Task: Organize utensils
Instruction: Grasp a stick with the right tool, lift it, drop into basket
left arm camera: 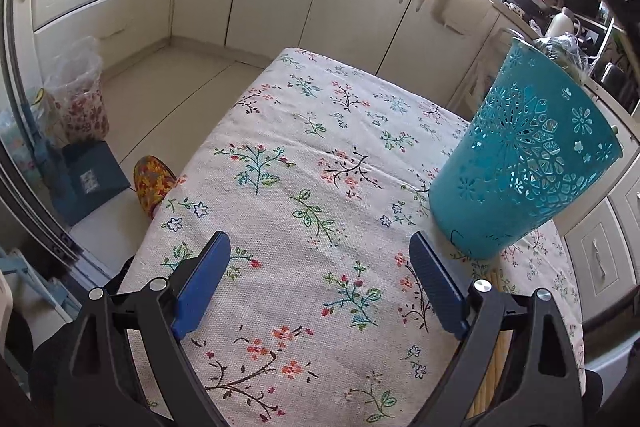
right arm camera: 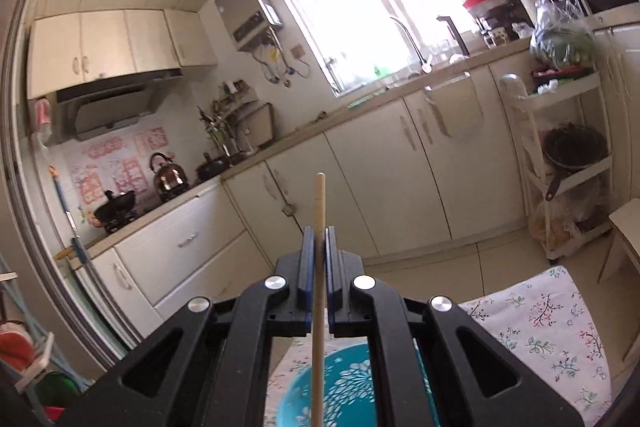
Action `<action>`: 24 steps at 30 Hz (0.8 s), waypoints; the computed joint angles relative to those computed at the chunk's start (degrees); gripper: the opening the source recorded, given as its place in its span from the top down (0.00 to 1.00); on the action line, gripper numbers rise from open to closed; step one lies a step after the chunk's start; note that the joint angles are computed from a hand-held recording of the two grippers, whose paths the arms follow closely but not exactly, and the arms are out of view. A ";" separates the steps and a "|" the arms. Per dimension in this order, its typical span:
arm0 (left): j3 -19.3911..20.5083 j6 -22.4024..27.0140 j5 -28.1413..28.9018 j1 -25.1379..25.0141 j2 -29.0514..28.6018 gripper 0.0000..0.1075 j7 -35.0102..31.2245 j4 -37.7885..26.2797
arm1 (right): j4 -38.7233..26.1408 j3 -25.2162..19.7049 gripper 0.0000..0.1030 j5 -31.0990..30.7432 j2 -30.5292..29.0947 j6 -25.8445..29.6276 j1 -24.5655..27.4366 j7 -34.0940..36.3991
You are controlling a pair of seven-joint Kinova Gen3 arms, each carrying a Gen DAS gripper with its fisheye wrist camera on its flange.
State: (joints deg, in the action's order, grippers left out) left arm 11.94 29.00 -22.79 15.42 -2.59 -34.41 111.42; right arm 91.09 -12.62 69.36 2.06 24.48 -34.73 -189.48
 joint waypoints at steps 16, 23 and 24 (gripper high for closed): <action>-0.60 0.79 2.02 0.25 0.82 0.19 -1.67 -0.77 | 5.56 -15.92 0.78 -17.72 -6.09 0.93 16.24 15.59; -1.41 0.69 4.46 -0.34 0.14 0.19 -2.68 0.03 | 12.49 -14.24 0.82 -32.08 -11.14 15.20 4.11 20.93; -1.11 1.02 3.93 -0.38 0.23 0.19 -2.20 -0.11 | 13.06 -12.95 0.85 -34.41 -9.82 16.22 1.45 21.43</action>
